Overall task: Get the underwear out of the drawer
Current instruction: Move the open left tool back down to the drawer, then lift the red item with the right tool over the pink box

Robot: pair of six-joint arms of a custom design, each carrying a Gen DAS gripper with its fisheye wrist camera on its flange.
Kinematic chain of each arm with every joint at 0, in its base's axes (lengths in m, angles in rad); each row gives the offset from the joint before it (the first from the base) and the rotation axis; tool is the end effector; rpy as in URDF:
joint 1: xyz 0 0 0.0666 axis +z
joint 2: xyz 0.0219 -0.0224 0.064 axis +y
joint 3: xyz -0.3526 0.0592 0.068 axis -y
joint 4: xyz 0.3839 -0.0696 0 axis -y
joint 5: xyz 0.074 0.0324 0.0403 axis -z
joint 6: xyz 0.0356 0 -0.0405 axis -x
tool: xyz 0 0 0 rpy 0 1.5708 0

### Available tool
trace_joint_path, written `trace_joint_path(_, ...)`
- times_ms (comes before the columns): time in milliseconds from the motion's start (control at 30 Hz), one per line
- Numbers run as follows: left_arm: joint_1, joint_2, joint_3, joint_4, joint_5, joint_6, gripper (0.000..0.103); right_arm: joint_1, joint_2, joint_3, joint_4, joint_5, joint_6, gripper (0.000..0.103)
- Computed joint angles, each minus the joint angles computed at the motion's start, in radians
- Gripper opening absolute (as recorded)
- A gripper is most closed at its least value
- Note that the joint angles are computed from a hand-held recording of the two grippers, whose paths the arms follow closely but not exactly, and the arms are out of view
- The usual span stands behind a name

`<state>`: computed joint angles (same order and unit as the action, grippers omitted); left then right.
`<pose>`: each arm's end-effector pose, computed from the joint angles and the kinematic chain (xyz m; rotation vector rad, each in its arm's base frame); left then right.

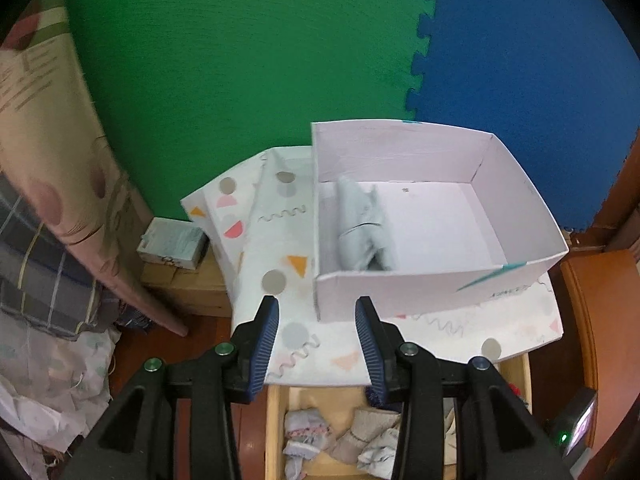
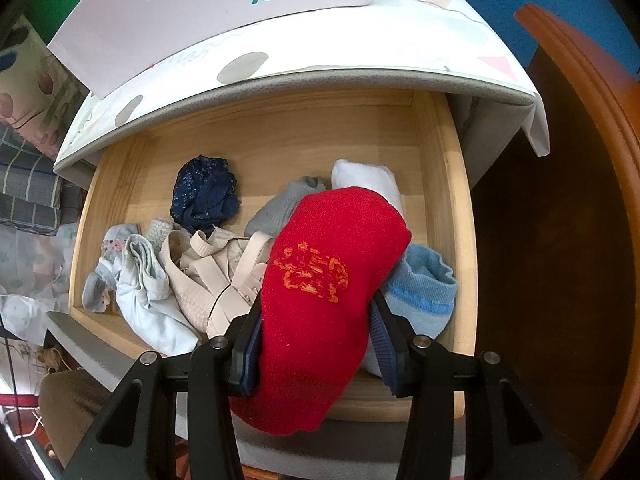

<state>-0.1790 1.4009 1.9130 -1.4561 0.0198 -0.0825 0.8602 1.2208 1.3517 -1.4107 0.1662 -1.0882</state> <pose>0.4210 -0.0773 0.5889 0.3360 2.4932 -0.0642 0.2504 0.2814 0.4307 0.3568 2.8119 0.2109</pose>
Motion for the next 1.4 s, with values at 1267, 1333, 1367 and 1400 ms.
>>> trace_joint_path(1267,0.003,-0.443,-0.78,0.251,-0.133,0.058,0.047,0.009,0.014,0.174,-0.124,0.16,0.073,0.044)
trace_joint_path(1333,0.004,-0.439,-0.779,0.25,-0.136,0.064,0.048,-0.005,0.015,0.202,-0.129,0.156,0.084,0.044)
trace_joint_path(1367,0.003,-0.438,-0.779,0.25,-0.136,0.066,0.048,-0.016,0.021,0.228,-0.138,0.154,0.096,0.044)
trace_joint_path(1400,0.003,-0.438,-0.78,0.252,-0.137,0.068,0.047,-0.024,0.028,0.254,-0.15,0.163,0.109,0.044)
